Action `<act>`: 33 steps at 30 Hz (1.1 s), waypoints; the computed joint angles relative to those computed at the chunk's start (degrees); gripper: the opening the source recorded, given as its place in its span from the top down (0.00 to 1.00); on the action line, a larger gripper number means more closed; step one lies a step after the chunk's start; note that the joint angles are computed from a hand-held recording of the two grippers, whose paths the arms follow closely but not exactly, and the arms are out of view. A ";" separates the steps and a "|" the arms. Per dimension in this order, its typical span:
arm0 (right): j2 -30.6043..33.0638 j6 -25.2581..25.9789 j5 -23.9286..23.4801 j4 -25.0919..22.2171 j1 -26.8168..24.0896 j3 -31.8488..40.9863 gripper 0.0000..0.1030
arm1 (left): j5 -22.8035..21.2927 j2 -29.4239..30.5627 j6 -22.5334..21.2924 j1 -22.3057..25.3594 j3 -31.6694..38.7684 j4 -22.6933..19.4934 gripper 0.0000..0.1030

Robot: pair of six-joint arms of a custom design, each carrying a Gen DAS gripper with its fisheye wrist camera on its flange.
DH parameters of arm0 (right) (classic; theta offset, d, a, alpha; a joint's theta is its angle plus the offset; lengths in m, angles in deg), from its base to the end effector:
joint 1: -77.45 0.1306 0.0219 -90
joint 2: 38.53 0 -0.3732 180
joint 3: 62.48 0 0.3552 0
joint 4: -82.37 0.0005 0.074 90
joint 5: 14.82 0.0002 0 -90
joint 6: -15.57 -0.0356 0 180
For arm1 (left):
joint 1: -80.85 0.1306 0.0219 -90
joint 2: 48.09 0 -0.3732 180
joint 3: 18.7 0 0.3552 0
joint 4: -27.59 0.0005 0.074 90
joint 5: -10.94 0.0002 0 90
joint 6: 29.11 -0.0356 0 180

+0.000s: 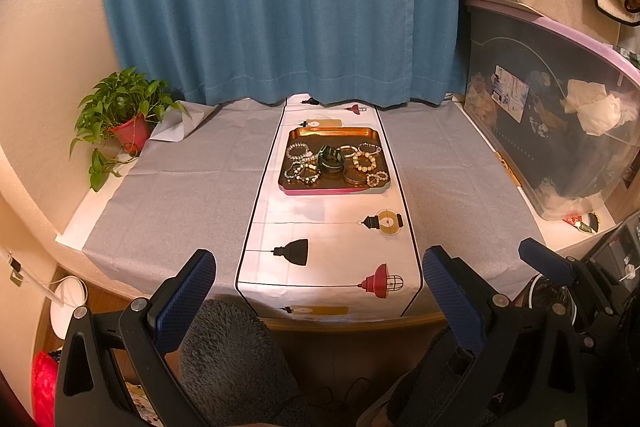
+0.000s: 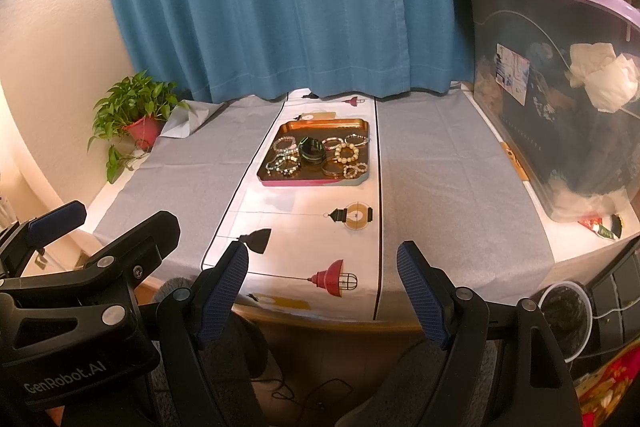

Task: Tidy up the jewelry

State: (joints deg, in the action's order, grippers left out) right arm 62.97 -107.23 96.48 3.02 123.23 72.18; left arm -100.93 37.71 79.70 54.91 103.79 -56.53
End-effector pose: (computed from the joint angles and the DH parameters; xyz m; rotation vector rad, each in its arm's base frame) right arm 0.3358 0.3258 0.6131 -0.0877 2.3199 0.2525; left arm 0.3218 -0.1424 0.6361 -0.0300 2.3241 0.0704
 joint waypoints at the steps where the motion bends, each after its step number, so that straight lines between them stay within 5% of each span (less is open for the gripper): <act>1: 0.02 -0.03 0.02 -0.07 0.03 0.07 0.25 | 0.01 -0.03 0.00 -0.01 0.00 0.00 0.00; 33: -0.24 -0.16 0.13 -0.03 0.22 -0.32 0.25 | 0.10 -0.17 -0.06 0.04 -0.28 0.02 0.00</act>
State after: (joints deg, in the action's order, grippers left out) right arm 62.74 -107.40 96.60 2.98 123.45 71.87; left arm -100.84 37.54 79.64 54.95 103.51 -56.50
